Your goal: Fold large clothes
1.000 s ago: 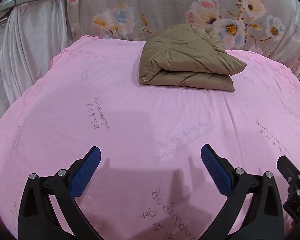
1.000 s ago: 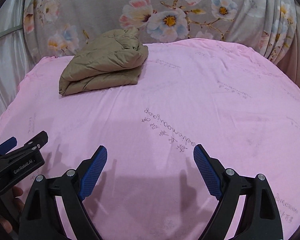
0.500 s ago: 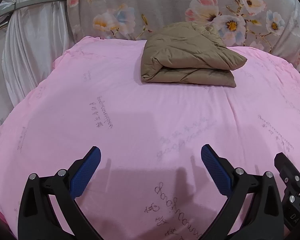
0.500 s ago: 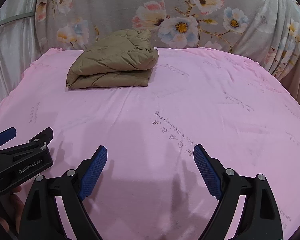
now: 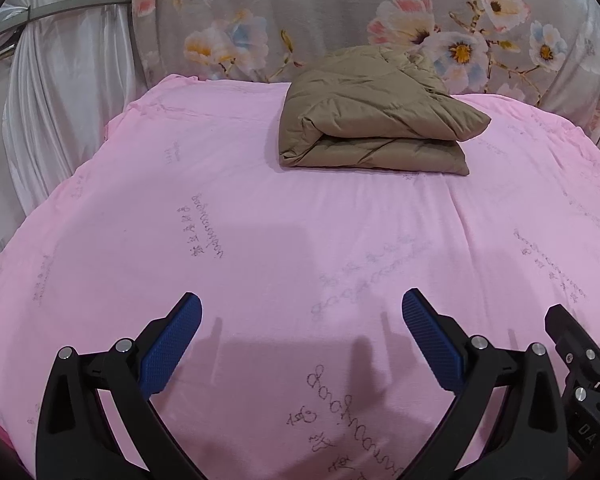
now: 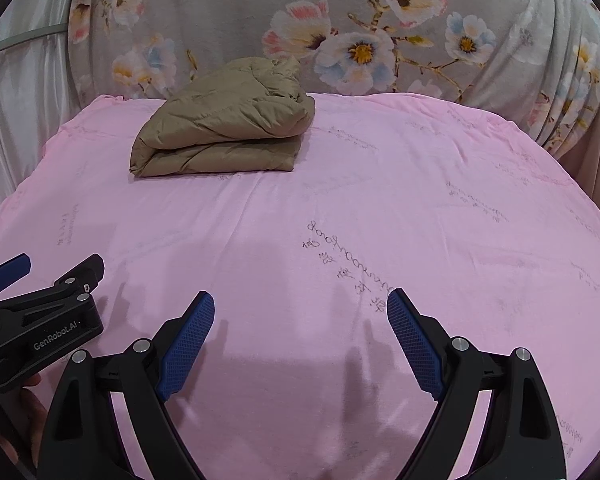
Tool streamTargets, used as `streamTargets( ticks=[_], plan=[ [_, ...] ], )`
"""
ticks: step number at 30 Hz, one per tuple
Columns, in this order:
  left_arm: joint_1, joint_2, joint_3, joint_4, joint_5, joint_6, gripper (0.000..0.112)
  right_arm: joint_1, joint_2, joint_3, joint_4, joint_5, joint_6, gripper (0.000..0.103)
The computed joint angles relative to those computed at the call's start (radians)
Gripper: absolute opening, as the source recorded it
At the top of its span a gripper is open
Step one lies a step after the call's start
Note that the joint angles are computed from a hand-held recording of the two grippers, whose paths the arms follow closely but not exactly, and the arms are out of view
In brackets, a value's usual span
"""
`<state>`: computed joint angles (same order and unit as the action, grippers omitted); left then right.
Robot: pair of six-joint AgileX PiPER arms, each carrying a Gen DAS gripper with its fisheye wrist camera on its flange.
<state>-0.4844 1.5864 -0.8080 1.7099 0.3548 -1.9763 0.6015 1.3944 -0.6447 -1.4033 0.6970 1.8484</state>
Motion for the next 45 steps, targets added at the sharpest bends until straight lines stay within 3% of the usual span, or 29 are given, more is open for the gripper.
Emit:
streamTargets(
  ticks=[45],
  plan=[
    [-0.011, 0.010, -0.013, -0.037, 0.007, 0.047, 0.098, -0.012, -0.004, 0.003, -0.003, -0.012, -0.007, 0.086]
  ],
)
